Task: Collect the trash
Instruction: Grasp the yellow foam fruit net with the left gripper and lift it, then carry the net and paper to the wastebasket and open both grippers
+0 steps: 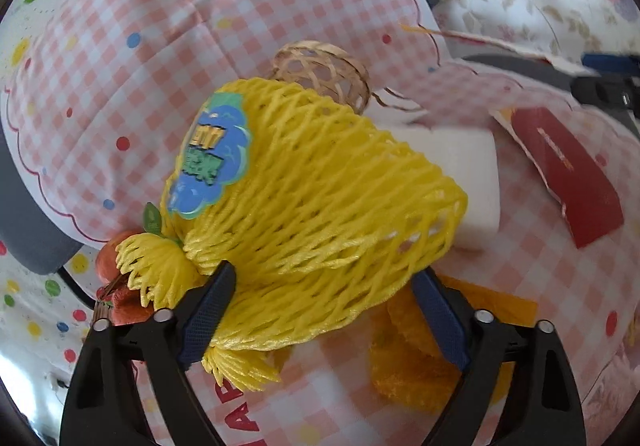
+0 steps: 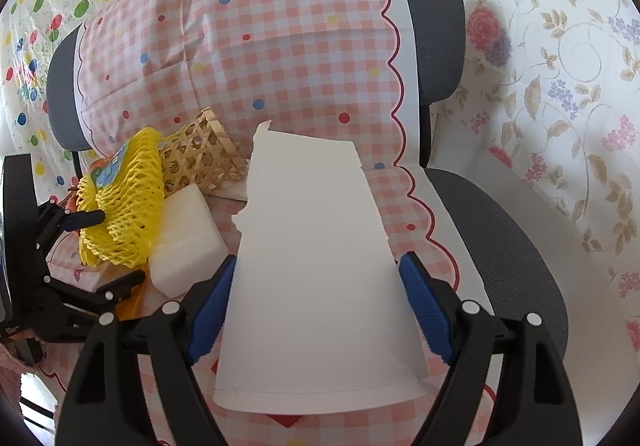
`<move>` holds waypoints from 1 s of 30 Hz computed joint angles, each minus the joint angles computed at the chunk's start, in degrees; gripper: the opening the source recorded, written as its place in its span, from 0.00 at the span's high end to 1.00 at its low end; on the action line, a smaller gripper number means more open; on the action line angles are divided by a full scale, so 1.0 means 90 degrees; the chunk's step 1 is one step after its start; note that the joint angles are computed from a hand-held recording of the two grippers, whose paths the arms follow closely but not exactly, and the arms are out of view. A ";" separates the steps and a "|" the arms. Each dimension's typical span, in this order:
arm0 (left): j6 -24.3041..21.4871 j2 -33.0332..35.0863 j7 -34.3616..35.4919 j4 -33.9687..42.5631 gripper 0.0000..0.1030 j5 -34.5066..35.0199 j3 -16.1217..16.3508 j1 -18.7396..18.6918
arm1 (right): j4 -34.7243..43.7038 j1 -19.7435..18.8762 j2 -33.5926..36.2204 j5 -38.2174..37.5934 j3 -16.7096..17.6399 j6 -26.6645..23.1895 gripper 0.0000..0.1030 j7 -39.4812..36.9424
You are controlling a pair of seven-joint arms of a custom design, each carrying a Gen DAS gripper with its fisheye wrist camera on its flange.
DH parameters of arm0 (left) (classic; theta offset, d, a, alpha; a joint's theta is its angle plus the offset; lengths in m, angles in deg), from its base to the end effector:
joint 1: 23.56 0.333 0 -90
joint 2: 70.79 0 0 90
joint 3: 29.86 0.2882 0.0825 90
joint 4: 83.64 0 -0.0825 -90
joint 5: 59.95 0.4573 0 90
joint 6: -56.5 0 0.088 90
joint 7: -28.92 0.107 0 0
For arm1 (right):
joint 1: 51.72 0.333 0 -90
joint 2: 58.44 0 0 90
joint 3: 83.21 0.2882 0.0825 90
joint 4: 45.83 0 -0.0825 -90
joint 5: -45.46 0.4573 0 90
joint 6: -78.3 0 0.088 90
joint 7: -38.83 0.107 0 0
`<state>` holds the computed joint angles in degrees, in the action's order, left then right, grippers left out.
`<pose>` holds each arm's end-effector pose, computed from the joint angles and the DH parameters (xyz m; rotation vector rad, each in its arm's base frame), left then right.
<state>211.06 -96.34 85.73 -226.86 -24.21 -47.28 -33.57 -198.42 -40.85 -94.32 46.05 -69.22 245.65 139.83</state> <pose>0.4600 -0.2596 0.4381 -1.3292 2.0080 -0.5118 0.4405 0.2018 0.4750 -1.8629 1.4410 -0.6599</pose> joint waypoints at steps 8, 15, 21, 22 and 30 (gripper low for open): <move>0.0539 -0.0391 -0.0899 -0.0107 0.84 0.0110 -0.0051 0.0317 | -0.0108 -0.0061 -0.0273 -0.0066 0.0093 -0.0024 0.23 0.0118; 0.1729 -0.1765 -0.1928 -0.0693 0.89 0.0092 -0.0086 0.0781 | -0.0333 -0.0200 -0.0824 -0.0157 0.0297 0.0079 0.23 0.0368; 0.1839 -0.2770 -0.1583 -0.1287 0.89 -0.0719 0.0275 0.0223 | -0.0565 0.0025 -0.1346 -0.0011 0.0233 0.0158 0.23 0.0365; 0.1797 -0.2903 -0.1524 -0.1393 0.89 -0.0844 0.0313 0.0102 | -0.0585 0.0102 -0.1386 0.0020 0.0210 0.0138 0.23 0.0327; 0.1490 -0.3884 -0.1851 -0.2128 0.89 -0.1557 0.0167 -0.0139 | -0.0547 0.0493 -0.1404 0.0267 0.0162 0.0059 0.23 0.0245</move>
<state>224.47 -131.30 69.07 -246.01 -38.23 -45.78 -34.82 -203.34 -36.42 -106.96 48.45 -67.75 246.18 142.04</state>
